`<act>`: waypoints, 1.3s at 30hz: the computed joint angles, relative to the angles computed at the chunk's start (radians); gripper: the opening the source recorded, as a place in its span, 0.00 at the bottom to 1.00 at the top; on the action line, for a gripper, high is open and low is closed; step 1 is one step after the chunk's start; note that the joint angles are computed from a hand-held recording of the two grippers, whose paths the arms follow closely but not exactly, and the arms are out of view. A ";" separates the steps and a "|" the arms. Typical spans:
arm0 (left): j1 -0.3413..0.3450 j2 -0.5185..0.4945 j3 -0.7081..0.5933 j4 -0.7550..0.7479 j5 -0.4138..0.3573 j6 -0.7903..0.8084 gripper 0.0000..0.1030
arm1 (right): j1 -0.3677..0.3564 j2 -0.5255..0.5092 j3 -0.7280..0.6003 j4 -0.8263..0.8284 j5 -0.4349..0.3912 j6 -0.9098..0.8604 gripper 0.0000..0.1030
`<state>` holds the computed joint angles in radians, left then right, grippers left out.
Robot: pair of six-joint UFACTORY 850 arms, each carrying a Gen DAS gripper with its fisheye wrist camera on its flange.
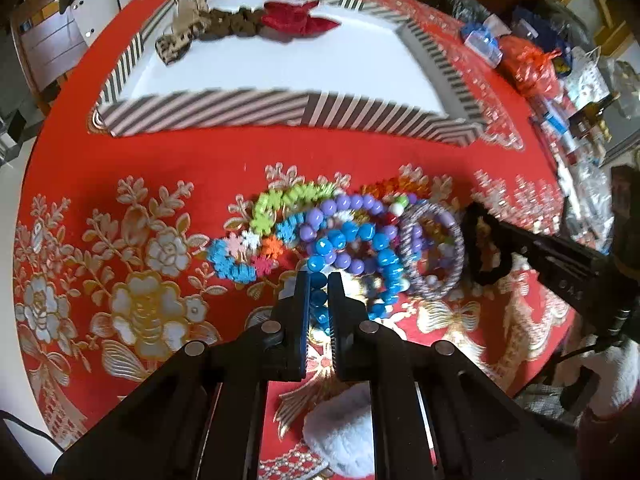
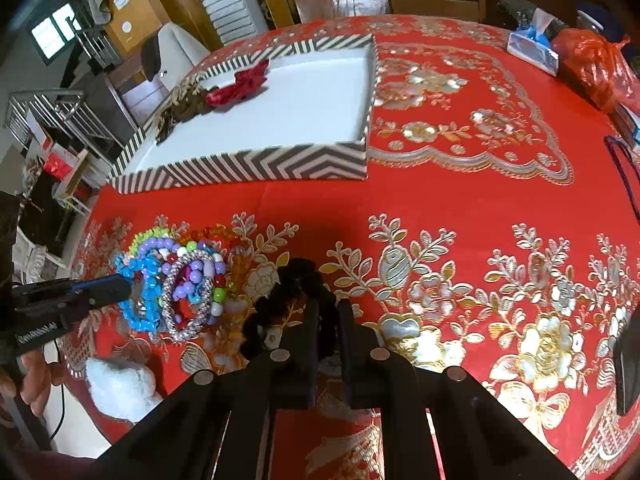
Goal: Organize jewelry
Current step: 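Grasp the blue bead bracelet with the left tool while the right tool grasps the black scrunchie, then place the blue bracelet and black scrunchie in the tray, opening both tools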
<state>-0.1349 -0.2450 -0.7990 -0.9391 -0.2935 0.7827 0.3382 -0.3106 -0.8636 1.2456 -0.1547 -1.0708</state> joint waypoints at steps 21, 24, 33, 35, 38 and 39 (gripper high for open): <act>0.091 0.154 -0.045 0.021 -0.021 0.041 0.07 | 0.006 0.051 -0.102 0.132 -0.024 -0.138 0.08; 0.101 0.142 -0.074 0.049 -0.008 0.014 0.07 | 0.008 0.021 -0.153 0.064 -0.026 -0.083 0.08; 0.108 0.033 -0.202 0.166 0.014 -0.121 0.07 | 0.006 -0.108 -0.331 -0.243 -0.073 0.181 0.08; 0.097 0.006 -0.229 0.222 0.022 -0.179 0.07 | 0.007 -0.137 -0.368 -0.295 -0.086 0.223 0.08; 0.085 -0.027 -0.259 0.265 0.026 -0.226 0.07 | 0.005 -0.179 -0.418 -0.341 -0.111 0.265 0.08; 0.081 -0.039 -0.271 0.281 0.026 -0.246 0.07 | 0.005 -0.190 -0.433 -0.354 -0.118 0.275 0.08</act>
